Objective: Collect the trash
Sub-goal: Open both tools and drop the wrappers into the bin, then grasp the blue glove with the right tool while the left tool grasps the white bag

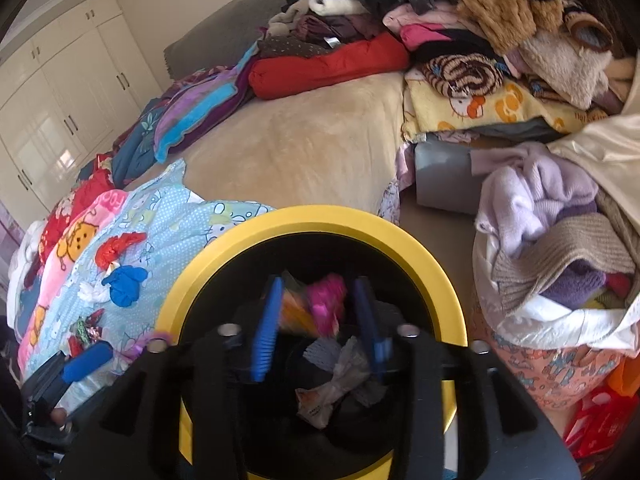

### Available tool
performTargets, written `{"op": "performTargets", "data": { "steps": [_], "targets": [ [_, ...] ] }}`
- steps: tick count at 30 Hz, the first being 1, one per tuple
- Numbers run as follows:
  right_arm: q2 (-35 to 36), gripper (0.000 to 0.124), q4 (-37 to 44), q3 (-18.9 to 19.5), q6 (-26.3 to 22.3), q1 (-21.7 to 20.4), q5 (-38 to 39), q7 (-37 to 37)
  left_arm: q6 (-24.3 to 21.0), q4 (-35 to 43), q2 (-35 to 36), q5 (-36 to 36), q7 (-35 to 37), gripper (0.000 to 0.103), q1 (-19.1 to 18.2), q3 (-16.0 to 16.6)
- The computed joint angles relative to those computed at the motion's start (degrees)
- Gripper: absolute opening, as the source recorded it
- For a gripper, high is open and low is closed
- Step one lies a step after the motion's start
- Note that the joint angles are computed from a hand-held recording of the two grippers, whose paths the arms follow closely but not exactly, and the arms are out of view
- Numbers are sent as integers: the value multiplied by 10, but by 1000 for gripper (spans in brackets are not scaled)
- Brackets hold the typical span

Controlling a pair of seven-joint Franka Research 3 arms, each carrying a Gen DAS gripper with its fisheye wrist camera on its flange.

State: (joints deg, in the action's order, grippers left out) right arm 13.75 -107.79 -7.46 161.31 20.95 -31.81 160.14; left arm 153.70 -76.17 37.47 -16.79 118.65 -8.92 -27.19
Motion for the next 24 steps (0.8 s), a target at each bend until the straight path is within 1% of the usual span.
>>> {"op": "performTargets", "data": {
  "steps": [2, 3, 4, 9, 12, 18, 21, 22, 24],
  "targets": [
    [0, 41, 1, -1, -1, 1, -2, 3, 8, -4, -2, -5, -6, 75, 4, 1],
    [1, 42, 2, -1, -2, 2, -3, 4, 14, -7, -4, -3, -12, 82, 3, 5],
    [2, 44, 4, -1, -2, 3, -4, 6, 20, -10, -7, 0, -19, 85, 2, 9],
    [9, 53, 20, -5, 9, 13, -22, 15, 48, -22, -16, 6, -47, 88, 12, 15],
    [17, 56, 35, -6, 14, 22, -33, 15, 63, -25, -20, 13, -64, 88, 20, 18],
    [35, 57, 68, -18, 32, 49, -58, 19, 104, -42, -32, 29, -100, 88, 38, 22],
    [50, 57, 90, -16, 36, 55, -47, 6, 119, -45, -36, 38, -123, 88, 47, 27],
    [55, 63, 97, -16, 35, 59, -42, -1, 124, -46, -37, 42, -131, 88, 50, 28],
    [70, 69, 118, -18, 30, 68, -34, -12, 134, -48, -39, 50, -144, 88, 56, 30]
  ]
}}
